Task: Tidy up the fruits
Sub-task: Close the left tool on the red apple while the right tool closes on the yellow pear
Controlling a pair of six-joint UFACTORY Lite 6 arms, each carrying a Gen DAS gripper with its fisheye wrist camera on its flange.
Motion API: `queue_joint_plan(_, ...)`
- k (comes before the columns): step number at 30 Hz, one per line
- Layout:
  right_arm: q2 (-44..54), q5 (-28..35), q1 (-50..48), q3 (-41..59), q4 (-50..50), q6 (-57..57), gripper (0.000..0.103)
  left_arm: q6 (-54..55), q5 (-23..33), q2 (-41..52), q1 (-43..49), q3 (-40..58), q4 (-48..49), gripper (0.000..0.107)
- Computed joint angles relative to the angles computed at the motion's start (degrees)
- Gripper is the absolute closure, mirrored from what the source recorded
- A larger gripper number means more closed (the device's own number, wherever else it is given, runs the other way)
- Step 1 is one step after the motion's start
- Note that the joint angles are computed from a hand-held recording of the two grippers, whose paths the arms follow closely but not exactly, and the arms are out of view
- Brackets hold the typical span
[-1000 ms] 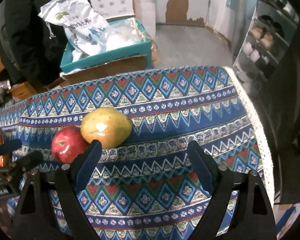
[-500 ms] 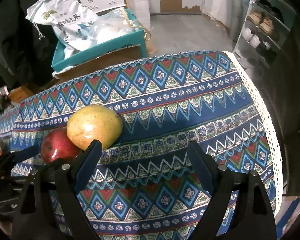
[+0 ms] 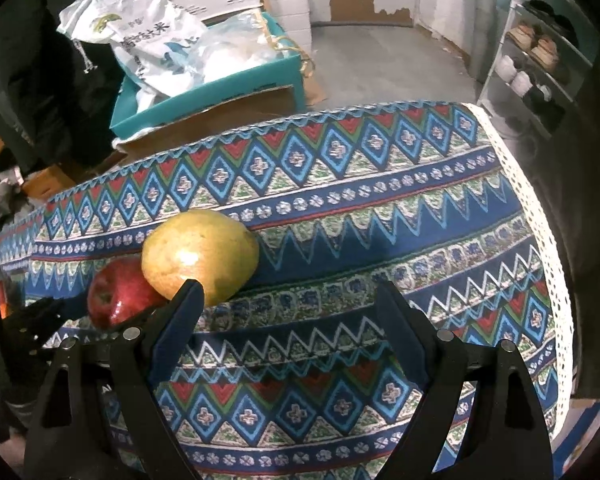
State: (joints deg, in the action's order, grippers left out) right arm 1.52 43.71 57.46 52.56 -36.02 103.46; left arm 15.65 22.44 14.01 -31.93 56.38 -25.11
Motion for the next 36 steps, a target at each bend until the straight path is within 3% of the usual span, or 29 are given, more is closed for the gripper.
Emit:
queue_joint_plan(13,12.2,-9.1,-3.5,11.2,2.9,-9.5,0.017,4.4,3.1,-6.4,10.9,-3.8,-0.2,0.035)
queue_joint_plan(22,20.7,-11.7,-6.8,16.2,6.3,-14.2,0.016,8.9,4.0,-7.1,16.3,-4.9,-2.2,0.035)
queue_joint_plan(27,21.1,-20.8,-9.7,12.1,5.8,-11.2,0.016,10.2,4.3,-7.6,17.2,-5.9,-2.6,0.035)
queue_joint_plan(36,23.9,-21.1,-10.1,14.8,4.2,-10.8,0.017,10.6,4.4,-9.2,17.6,-7.3,-2.7,0.035)
